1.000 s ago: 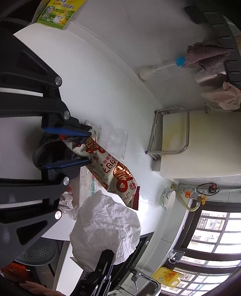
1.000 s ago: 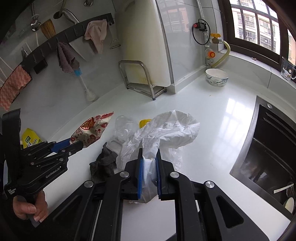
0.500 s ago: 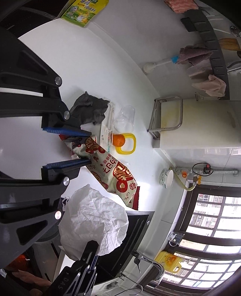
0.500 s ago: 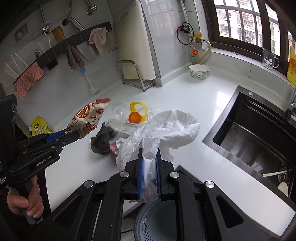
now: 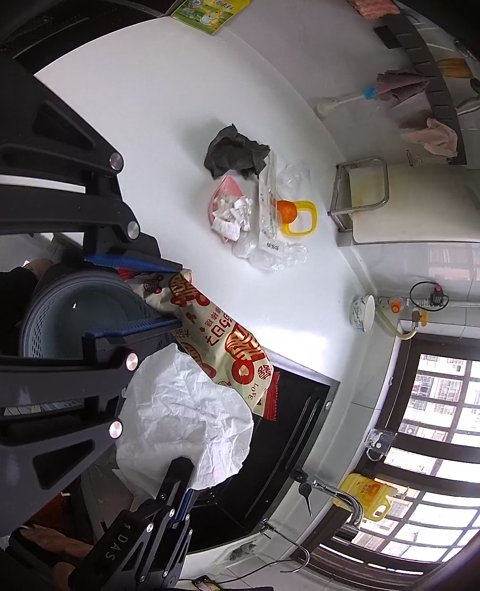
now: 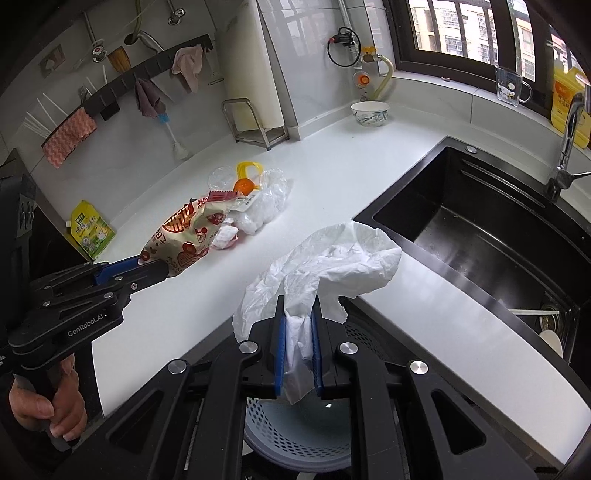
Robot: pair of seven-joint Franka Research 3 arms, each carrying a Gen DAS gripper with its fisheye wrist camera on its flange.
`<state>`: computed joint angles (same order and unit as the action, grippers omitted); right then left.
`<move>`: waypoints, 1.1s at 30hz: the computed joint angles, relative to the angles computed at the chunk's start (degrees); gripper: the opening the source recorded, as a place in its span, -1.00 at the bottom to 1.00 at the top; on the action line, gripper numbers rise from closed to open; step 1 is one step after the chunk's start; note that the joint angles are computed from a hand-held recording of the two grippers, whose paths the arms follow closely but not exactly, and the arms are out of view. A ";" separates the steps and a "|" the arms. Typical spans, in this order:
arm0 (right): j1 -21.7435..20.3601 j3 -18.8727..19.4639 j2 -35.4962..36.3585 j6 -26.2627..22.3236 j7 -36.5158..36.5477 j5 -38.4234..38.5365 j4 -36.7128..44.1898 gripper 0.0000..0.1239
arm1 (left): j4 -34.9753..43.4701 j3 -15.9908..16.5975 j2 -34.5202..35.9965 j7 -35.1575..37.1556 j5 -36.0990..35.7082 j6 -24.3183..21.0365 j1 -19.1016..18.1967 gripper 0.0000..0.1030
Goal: Collect trash
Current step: 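Carry the wrapper and plastic bag with both tools over the grey bin, then open both tools to drop the wrapper and bag into the bin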
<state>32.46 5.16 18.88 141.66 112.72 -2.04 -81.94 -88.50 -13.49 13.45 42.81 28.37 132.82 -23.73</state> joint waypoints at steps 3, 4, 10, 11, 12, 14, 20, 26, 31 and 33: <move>-1.26 0.63 -2.83 1.03 -2.18 1.92 -4.79 -0.81 | 0.19 -0.36 0.57 -2.34 0.46 -1.23 -1.27 -0.53; -1.66 0.83 -3.58 1.15 -2.94 2.51 -6.09 -0.81 | 0.19 -0.47 0.75 -3.09 0.50 -1.51 -1.64 -0.53; -3.57 1.83 -6.63 1.35 -6.78 6.12 -12.12 -0.81 | -0.16 -0.99 1.77 -6.28 0.67 -2.95 -3.49 -0.53; -3.80 1.99 -6.98 1.46 -7.50 6.69 -13.01 -0.81 | -0.44 -1.05 1.88 -6.66 0.67 -2.95 -3.72 -0.53; -3.98 2.11 -7.20 1.46 -8.07 7.18 -13.74 -0.81 | -0.50 -1.08 2.13 -7.05 0.76 -3.27 -3.99 -0.53; -4.27 2.36 -7.35 1.28 -8.96 8.32 -14.85 -0.81 | -0.62 -1.16 2.68 -7.51 0.53 -3.78 -4.33 -0.53; -4.85 2.84 -6.27 0.83 -11.97 11.44 -16.08 -0.81 | -1.18 -1.07 4.33 -8.71 -0.33 -4.54 -4.86 -0.52; -4.99 2.94 -3.38 0.41 -13.95 13.82 -15.60 -0.81 | -1.51 -0.91 6.67 -9.79 -1.86 -4.70 -4.99 -0.51; -5.11 2.99 -0.38 -0.37 -15.75 15.39 -14.41 -0.81 | -1.64 -0.49 8.58 -10.48 -2.71 -4.41 -4.85 -0.51; -5.10 3.01 1.19 -0.89 -16.14 15.97 -13.37 -0.81 | -1.69 -0.28 9.30 -10.76 -2.90 -4.10 -4.75 -0.51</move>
